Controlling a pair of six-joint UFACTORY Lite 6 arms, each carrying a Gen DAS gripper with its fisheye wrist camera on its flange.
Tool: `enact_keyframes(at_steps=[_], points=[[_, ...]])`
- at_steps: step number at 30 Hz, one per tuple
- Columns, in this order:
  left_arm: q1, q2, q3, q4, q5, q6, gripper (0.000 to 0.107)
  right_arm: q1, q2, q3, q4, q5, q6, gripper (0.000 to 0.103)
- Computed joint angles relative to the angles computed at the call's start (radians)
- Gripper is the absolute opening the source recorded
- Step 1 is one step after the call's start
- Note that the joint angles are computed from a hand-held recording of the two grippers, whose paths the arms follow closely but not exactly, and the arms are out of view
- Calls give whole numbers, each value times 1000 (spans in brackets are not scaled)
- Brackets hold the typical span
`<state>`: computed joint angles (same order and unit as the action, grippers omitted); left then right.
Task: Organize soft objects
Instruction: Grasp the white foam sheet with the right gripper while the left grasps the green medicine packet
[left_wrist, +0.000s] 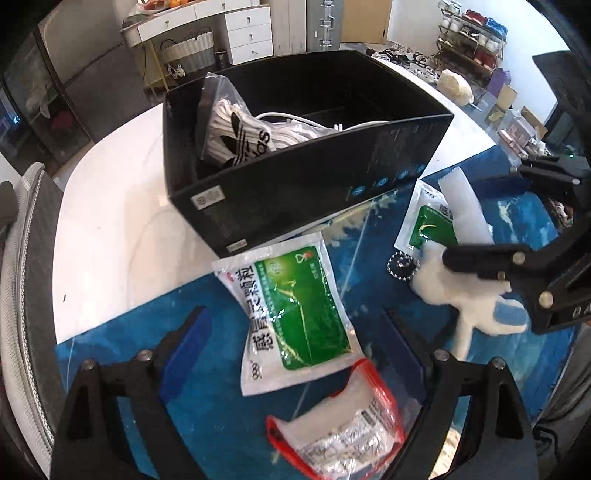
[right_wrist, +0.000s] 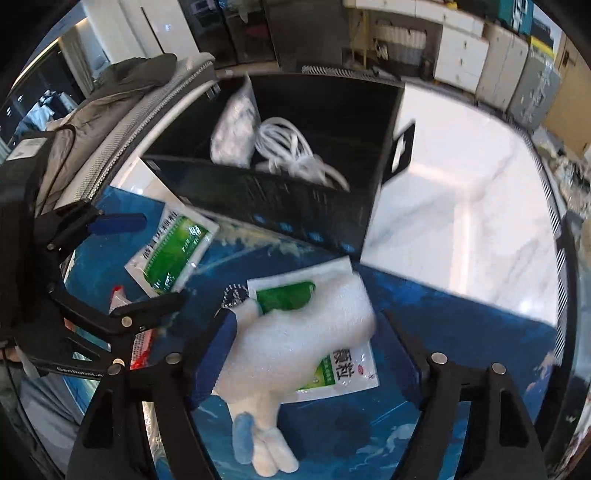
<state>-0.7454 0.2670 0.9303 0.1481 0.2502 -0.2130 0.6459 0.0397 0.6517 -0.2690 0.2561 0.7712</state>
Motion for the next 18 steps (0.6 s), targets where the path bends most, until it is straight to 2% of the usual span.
enact_keyframes(at_steps=[2, 4, 6, 8, 9, 10, 11, 12, 15, 18], points=[[-5, 36, 26, 8, 2, -23, 90, -16, 5, -7, 95, -26, -93, 79], [0, 49, 21, 13, -17, -30, 92, -8, 5, -4, 83, -24, -89, 79], [18, 62, 30, -80, -21, 65, 91, -4, 5, -5, 179, -32, -187, 79], [24, 57, 24, -119, -28, 107, 87, 17, 1, -6, 241, -46, -258, 68], [24, 54, 18, -135, -37, 129, 79, 35, 1, -2, 213, -41, -240, 66], [23, 41, 5, -149, -47, 152, 66, 59, 3, 7, 144, -31, -183, 58], [20, 20, -11, -162, -54, 175, 57, 88, 7, 16, 66, -26, -125, 48], [20, 10, -18, -174, -55, 192, 49, 102, 9, 21, 29, -22, -94, 44], [33, -23, -42, -245, -34, 279, 42, 110, -2, 17, 32, -17, -103, 41], [75, -57, -61, -402, 6, 457, 36, 81, -44, -14, 182, -19, -274, 40]])
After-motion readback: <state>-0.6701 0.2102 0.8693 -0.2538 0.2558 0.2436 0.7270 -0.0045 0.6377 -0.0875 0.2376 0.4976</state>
